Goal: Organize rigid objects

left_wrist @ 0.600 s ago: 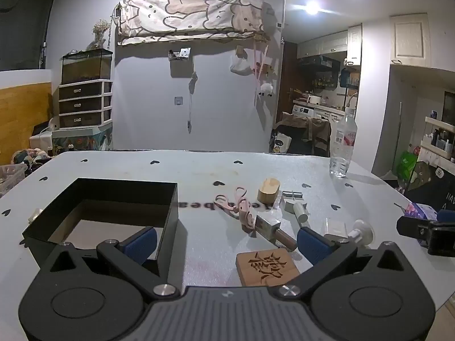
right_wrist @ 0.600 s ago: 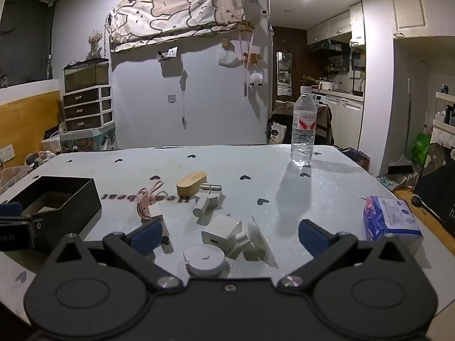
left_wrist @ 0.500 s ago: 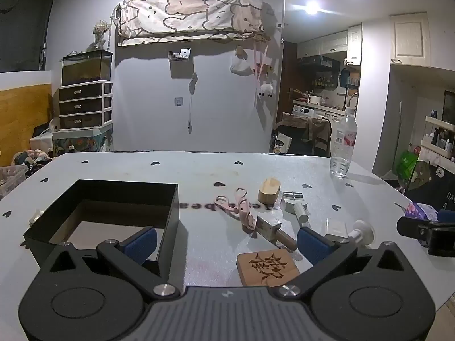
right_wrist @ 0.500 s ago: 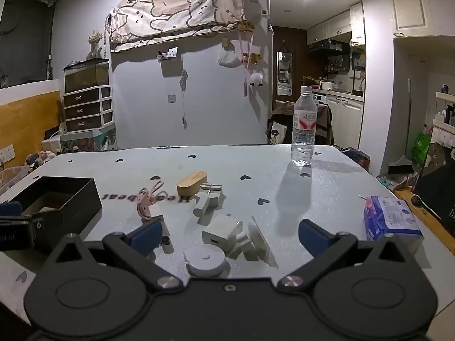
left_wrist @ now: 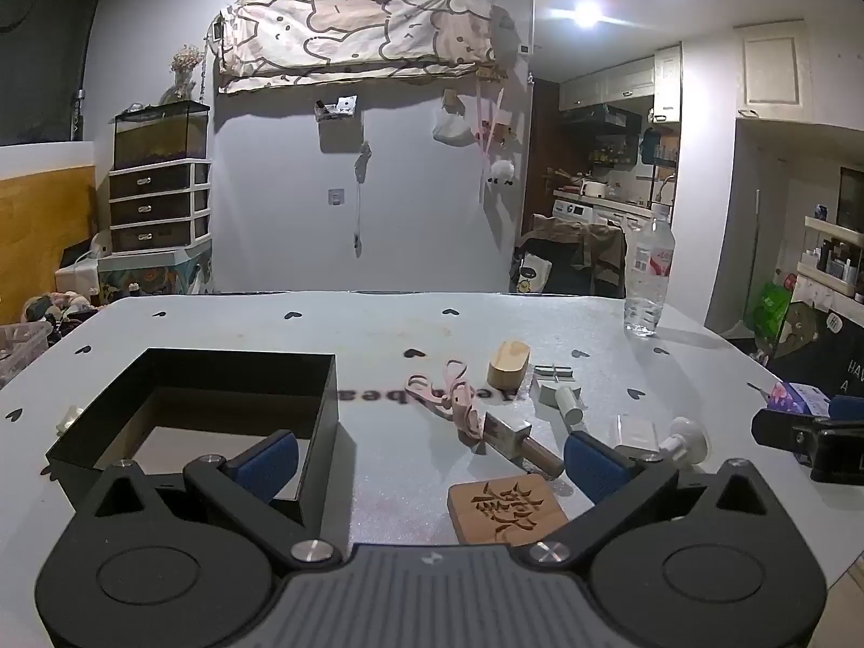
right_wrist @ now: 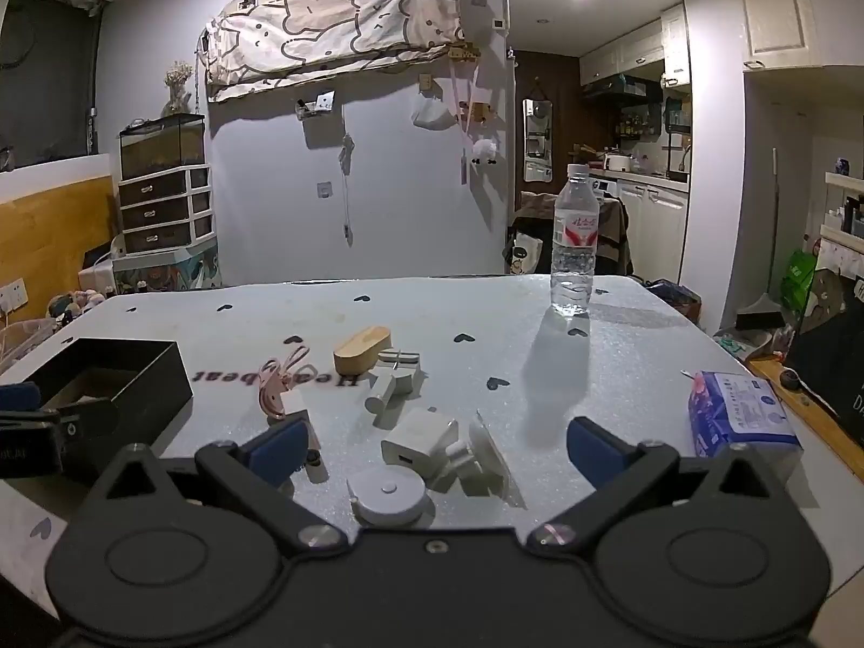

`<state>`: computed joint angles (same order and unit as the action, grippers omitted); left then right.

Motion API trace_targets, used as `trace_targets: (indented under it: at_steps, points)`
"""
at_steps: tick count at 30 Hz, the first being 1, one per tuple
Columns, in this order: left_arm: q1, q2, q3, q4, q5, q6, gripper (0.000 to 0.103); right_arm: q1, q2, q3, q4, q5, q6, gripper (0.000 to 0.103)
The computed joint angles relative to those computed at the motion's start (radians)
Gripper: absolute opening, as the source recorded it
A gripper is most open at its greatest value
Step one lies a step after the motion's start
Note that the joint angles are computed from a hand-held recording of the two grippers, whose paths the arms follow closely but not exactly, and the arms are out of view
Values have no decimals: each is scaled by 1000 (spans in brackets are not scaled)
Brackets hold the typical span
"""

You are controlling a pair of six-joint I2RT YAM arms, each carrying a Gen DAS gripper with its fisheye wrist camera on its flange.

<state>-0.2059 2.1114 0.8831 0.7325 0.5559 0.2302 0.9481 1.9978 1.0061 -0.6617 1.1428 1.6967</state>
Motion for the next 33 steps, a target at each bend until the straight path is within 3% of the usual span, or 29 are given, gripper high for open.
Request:
trace_targets:
  at_steps: [33]
  points:
    - [-9, -28, -10, -8, -7, -2, 103, 9, 6, 3, -14, 2, 23, 103]
